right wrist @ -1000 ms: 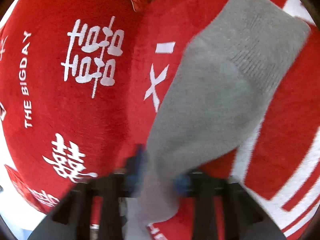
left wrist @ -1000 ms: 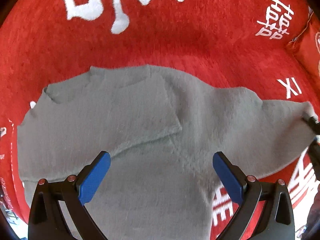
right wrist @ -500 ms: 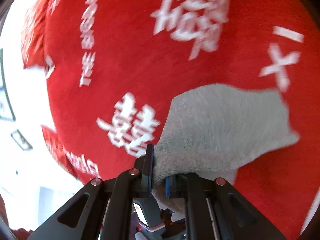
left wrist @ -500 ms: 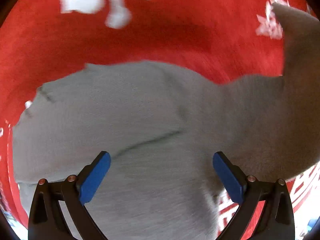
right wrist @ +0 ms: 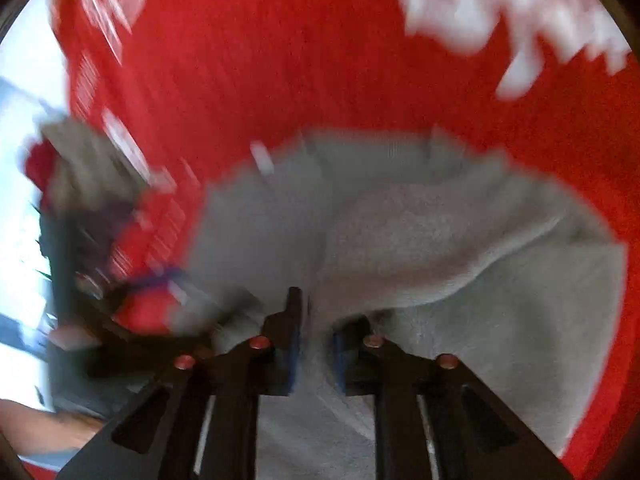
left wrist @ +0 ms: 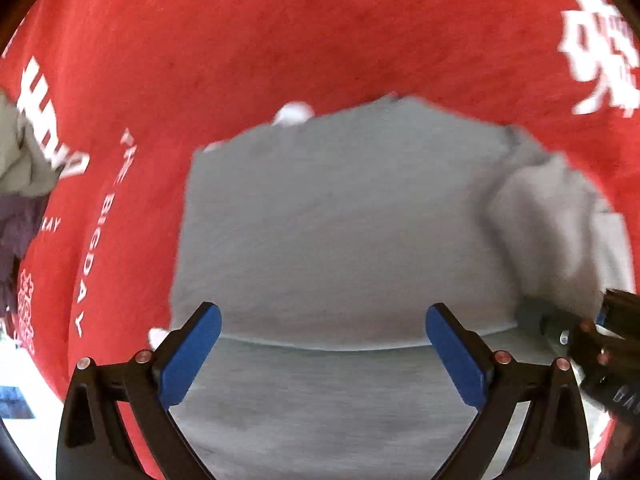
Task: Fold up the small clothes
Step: 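Fold the held sleeve across the sweater body with the right gripper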
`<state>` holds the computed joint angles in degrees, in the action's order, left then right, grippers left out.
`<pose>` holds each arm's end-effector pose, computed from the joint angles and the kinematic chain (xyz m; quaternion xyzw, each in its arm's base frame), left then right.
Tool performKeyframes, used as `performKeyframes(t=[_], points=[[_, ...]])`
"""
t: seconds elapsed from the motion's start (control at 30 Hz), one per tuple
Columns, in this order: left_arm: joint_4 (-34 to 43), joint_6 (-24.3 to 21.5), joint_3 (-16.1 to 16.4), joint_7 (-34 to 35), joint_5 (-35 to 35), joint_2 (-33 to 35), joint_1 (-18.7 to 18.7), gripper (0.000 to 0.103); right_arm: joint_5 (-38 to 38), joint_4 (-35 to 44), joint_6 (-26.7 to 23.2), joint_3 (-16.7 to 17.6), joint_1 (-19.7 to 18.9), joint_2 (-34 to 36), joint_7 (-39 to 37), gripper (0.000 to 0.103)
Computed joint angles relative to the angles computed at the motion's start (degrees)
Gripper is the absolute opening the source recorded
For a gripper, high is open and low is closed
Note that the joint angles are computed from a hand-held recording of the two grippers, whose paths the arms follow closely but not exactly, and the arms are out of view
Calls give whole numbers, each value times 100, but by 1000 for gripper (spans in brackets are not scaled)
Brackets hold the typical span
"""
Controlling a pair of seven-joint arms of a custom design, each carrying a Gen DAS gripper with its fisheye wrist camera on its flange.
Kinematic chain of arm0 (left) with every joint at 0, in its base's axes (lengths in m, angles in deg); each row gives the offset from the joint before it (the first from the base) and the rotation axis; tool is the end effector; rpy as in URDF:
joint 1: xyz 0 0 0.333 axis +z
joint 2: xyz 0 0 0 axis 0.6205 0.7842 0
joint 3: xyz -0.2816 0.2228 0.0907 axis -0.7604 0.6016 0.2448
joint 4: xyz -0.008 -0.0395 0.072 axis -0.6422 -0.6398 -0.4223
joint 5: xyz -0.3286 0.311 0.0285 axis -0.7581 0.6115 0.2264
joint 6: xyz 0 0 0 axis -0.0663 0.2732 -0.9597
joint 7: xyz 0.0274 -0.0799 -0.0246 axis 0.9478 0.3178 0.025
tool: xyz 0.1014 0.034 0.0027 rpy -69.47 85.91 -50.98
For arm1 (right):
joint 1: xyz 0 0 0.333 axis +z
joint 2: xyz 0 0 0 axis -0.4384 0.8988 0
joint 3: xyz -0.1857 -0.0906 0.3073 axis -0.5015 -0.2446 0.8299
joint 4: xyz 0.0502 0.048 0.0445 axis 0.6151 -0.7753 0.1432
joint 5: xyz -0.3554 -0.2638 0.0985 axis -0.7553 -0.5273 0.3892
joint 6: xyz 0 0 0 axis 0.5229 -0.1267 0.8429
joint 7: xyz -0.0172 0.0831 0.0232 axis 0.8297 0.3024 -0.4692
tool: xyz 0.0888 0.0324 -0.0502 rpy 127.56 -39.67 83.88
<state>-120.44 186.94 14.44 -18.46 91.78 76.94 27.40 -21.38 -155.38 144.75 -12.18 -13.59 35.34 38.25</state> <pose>0.5757 -0.2262 0.4551 -0.7371 0.6607 -0.0343 0.1378 0.5893 0.1736 0.4368 -0.7719 0.5823 0.1168 0.2268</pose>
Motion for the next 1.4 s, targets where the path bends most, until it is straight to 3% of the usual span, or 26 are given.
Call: performKeyframes(t=[0.03, 0.1, 0.13, 0.2, 0.3, 0.33, 0.37, 0.4, 0.47, 0.57, 0.67, 0.87, 0.93, 0.97, 1.03, 1.17, 1.27, 1.4], points=[[-47, -35, 31, 24, -49, 19, 32, 103, 16, -110, 216, 36, 38, -39, -7, 29], [-98, 124, 54, 7, -220, 101, 63, 103, 395, -186, 313, 3, 23, -148, 69, 52], [-161, 228, 68, 29, -330, 72, 84, 103, 675, -249, 389, -45, -13, -223, 256, 57], [-121, 317, 49, -59, -340, 160, 63, 103, 1288, -388, 629, -144, -82, -327, 482, 58], [-206, 404, 81, 95, -566, 34, 112, 103, 1744, -385, 723, -277, -237, -179, 1499, 57], [-251, 441, 89, 149, -612, -30, 130, 103, 1976, -367, 768, -293, -282, -84, 1788, 51], [-367, 481, 102, 203, -643, -163, 154, 103, 2309, -387, 891, -284, -315, -35, 1877, 21], [-440, 528, 115, 244, -649, -252, 184, 103, 2386, -405, 1017, -258, -327, -29, 1974, 6], [-562, 599, 152, 328, -669, -410, 261, 103, 2419, -355, 1441, -147, -259, -102, 1692, 6], [-784, 669, 221, 402, -684, -660, 415, 103, 1483, -83, 1649, 46, -21, -178, 1142, 6], [-968, 591, 260, 354, -659, -855, 572, 103, 443, 322, 1552, 280, 322, -63, 303, 6], [-1273, 464, 324, 143, -634, -1124, 848, 103, -2104, 545, 1597, 589, 1058, 514, 653, 11], [-1348, 489, 346, 178, -669, -1190, 899, 103, -2755, 441, 1442, 583, 1193, 569, 841, 19], [-1386, 536, 363, 244, -723, -1231, 910, 103, -2854, 343, 1515, 608, 1227, 513, 834, 31], [-1434, 699, 419, 497, -935, -1280, 908, 103, -2545, 24, 1653, 652, 1184, 181, 534, 41], [-1272, 833, 483, 1255, -1616, -1184, 786, 103, -1130, -293, 1021, 434, 987, -397, 409, 42], [-1067, 937, 352, 1531, -1681, -1013, 701, 103, -462, -651, 545, 56, 641, -830, 1407, 42], [-775, 955, 223, 1489, -1645, -626, 602, 103, -234, -1509, 446, -375, 41, -1526, 2849, 42]])
